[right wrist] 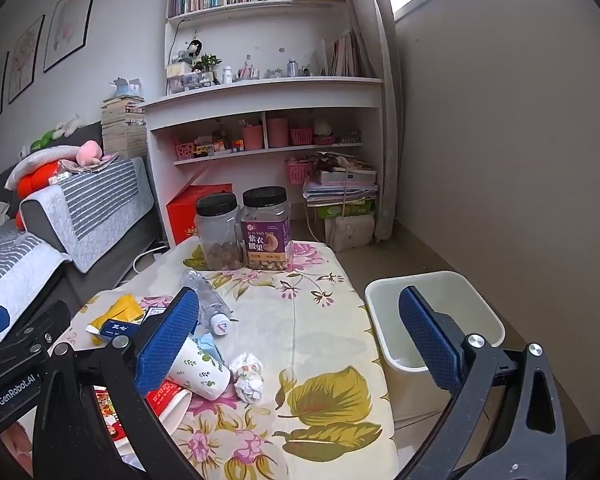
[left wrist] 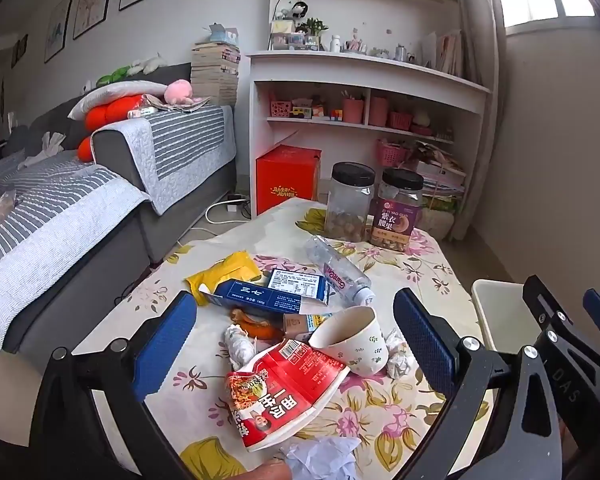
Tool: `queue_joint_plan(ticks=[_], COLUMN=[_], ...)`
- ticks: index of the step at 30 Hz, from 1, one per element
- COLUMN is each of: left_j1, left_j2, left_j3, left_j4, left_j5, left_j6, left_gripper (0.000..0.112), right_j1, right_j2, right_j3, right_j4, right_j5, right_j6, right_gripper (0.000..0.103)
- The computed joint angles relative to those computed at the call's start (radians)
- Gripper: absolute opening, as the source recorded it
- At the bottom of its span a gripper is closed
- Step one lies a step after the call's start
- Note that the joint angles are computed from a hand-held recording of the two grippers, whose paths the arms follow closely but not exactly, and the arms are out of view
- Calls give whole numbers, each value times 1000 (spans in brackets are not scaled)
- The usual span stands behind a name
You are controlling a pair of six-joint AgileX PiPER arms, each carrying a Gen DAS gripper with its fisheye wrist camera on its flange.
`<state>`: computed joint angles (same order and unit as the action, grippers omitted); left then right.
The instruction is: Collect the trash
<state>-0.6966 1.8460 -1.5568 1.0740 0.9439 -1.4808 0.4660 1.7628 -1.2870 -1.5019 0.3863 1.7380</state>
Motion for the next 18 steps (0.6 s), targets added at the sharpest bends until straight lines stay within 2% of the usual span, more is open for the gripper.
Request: queue_joint_plan(ticks=[4, 5, 9, 10, 11, 18], left_j1=[6, -16, -23, -1, -3, 1], left_j2=[8, 12, 17, 12, -2, -5], left_j3=[-1, -20, -21, -6, 12, 24], left_j4=[-5, -8, -8, -4, -1, -4], left_j5=[-9, 20, 25, 0, -2, -7], left_j6=[3, -1, -8, -6, -8, -10], left_gripper=[96, 96, 96, 96, 96, 96], right_j1=[2, 2, 0, -2, 10, -4], right_j2=[6, 5, 0, -2, 11, 3], right_j3=[-5, -4, -1, 0, -3, -11], right_j4=[6, 7, 9, 12, 2, 66], right_j5=[-3, -4, -7, -9, 10, -9], right_j6=[-1, -3, -8, -12, 5, -65], right_gripper=[96, 96, 96, 96, 96, 96])
